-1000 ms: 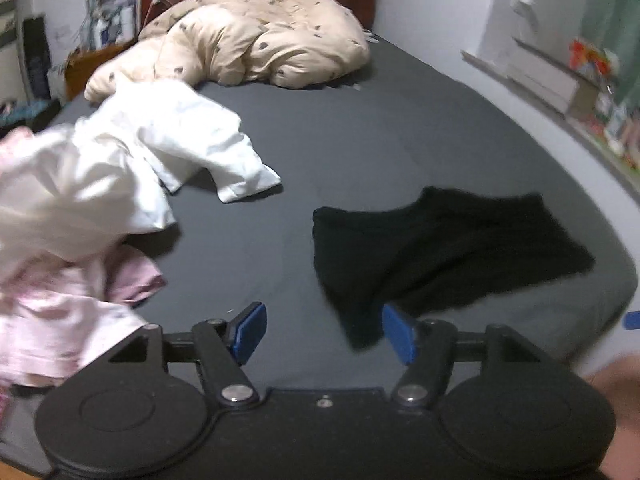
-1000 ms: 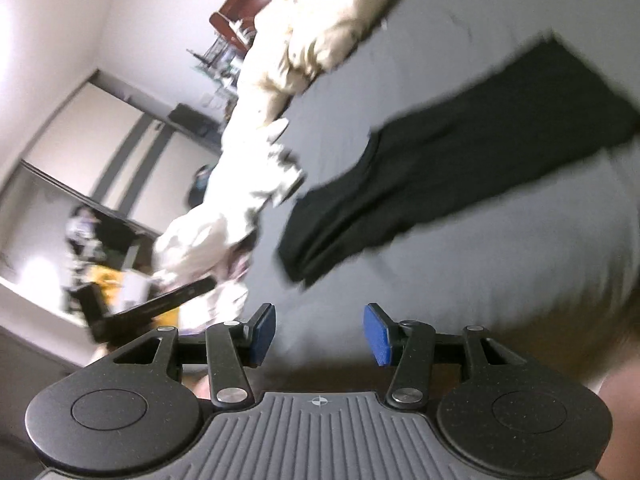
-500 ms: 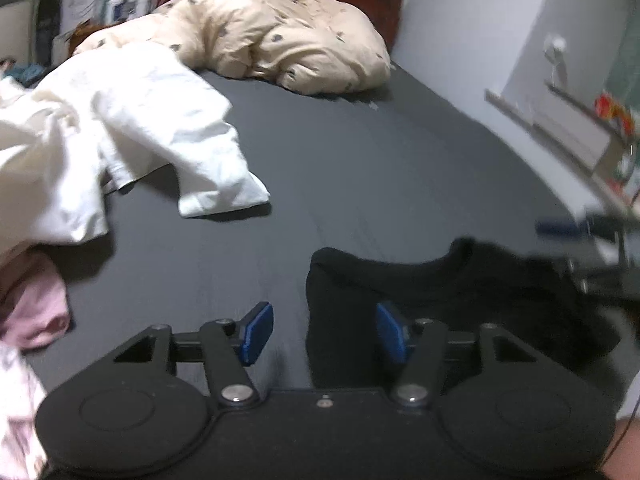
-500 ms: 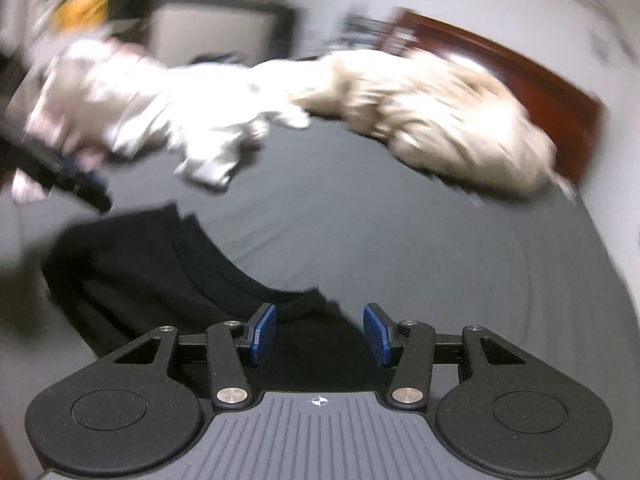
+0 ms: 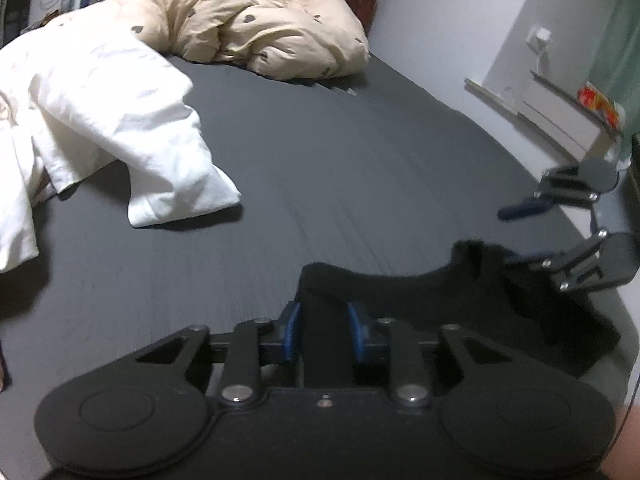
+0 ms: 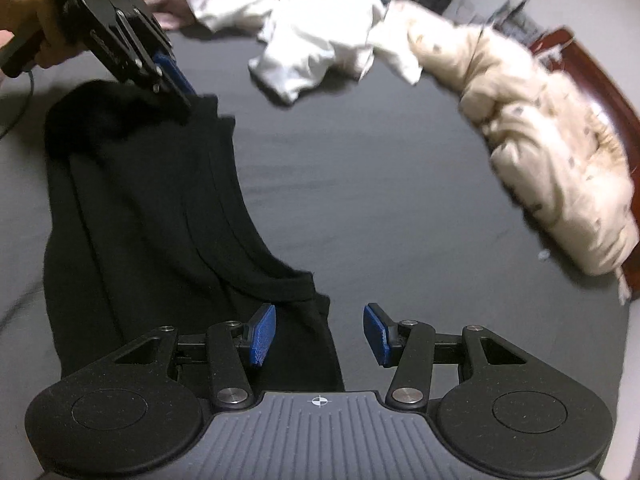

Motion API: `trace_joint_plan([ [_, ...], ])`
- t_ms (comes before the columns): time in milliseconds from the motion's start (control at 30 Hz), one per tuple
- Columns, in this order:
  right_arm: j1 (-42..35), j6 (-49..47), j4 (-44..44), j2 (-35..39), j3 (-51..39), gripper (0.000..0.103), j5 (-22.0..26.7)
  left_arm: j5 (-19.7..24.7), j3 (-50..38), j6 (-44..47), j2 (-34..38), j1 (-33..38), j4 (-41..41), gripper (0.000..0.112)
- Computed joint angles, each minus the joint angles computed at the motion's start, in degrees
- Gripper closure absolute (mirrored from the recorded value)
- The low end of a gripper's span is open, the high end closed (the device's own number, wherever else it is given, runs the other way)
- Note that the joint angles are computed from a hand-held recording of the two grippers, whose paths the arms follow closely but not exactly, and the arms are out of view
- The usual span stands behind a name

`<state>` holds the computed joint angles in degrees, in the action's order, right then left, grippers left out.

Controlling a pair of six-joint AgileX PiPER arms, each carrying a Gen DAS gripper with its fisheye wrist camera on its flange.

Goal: Fold clothes

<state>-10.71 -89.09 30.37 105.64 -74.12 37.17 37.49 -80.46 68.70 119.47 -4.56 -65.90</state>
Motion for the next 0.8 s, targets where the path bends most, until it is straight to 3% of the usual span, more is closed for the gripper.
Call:
trace_joint_plan([
  [100,0.1,3.1,-2.6,3.8,-6.3,0.054,6.5,1.2,0.3,0.6,0.3,0.6,-2.4,0.097],
  [200,0.2,4.0,-3.6,6.5,-10.0,0.055,8.8,1.0,1.1,2.9,0.2,0.8,-4.6,0.102],
  [267,0.0,7.3,-4.3,8.5,-13.5,0.085,11.5,1.3,1.3,4.5,0.4,1.1,-6.0,0.104],
  [333,-0.2,10.8,-5.6,9.8,-16.0,0.091,13.4,1.7,1.0,5.7,0.9,1.3,-7.2,0.105],
  [367,-0.5,12.3,-6.2,10.5,-17.2,0.101,14.3,1.5,0.6,5.8,1.2,1.1,-7.1,0.106],
  [633,-4.4,17.4,-4.3,9.1,-18.2,0.103,15.9,1.9,0.4,13.0,0.0,1.0,-13.6,0.106],
  [700,-5.3,17.2,-4.0,8.9,-18.5,0.103,16.9,0.6,-1.1,9.2,0.7,0.4,-9.8,0.106],
  [800,-5.5,10.2,-0.1,6.5,-13.4,0.102,11.2,0.3,-3.3,2.3,2.4,0.2,-4.6,0.106],
])
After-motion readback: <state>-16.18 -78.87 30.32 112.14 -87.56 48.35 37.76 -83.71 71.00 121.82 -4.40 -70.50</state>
